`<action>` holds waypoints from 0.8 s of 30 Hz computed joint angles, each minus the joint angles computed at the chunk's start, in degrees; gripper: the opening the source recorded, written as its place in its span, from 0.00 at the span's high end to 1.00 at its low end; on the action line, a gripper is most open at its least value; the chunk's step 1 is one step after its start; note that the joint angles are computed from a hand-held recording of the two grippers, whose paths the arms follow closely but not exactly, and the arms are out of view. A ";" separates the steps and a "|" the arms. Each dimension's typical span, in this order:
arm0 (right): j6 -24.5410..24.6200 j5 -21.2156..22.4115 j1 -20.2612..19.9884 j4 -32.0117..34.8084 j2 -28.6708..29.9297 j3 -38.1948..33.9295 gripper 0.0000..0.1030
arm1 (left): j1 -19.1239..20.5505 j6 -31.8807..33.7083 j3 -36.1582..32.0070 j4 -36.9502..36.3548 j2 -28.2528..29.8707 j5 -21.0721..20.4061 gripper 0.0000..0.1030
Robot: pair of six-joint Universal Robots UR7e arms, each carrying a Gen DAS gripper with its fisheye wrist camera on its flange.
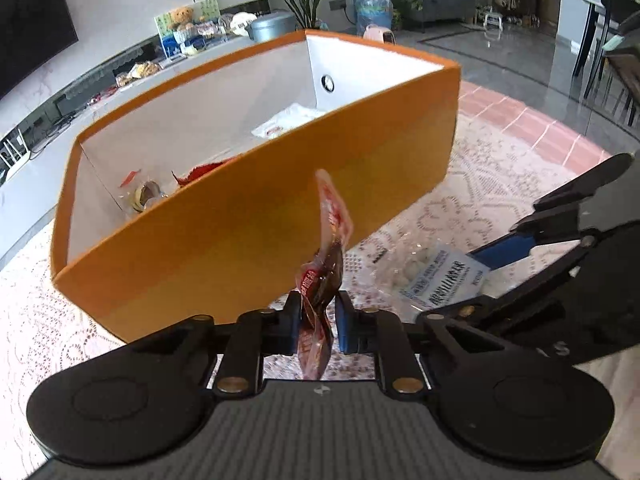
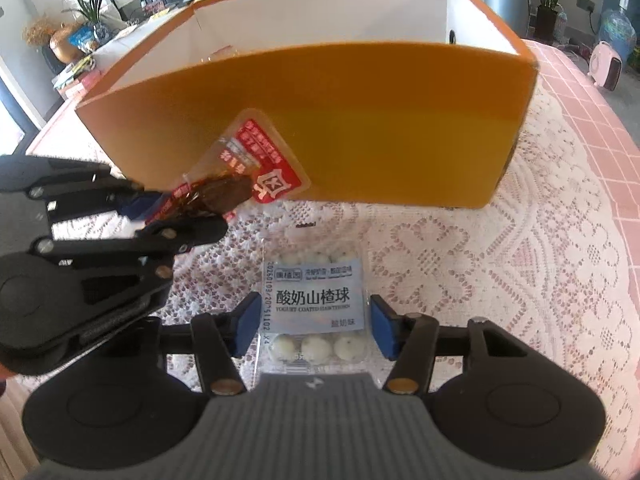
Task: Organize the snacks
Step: 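Lift the meat snack and white-ball pack with both grippers over the orange box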
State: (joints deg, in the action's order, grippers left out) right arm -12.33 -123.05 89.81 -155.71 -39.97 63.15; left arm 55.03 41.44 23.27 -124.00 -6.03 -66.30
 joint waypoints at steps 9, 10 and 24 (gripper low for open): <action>-2.42 2.19 0.24 -5.99 -2.82 5.06 0.46 | 0.27 -14.50 4.22 1.41 -5.28 -4.82 0.84; -2.51 2.39 0.29 -6.84 -3.24 5.80 0.46 | 0.36 -16.13 5.44 1.25 -6.30 -5.81 0.84; -3.42 4.58 3.50 -17.15 -7.48 11.40 0.46 | -1.37 -25.71 9.79 -6.44 -11.83 -7.81 0.84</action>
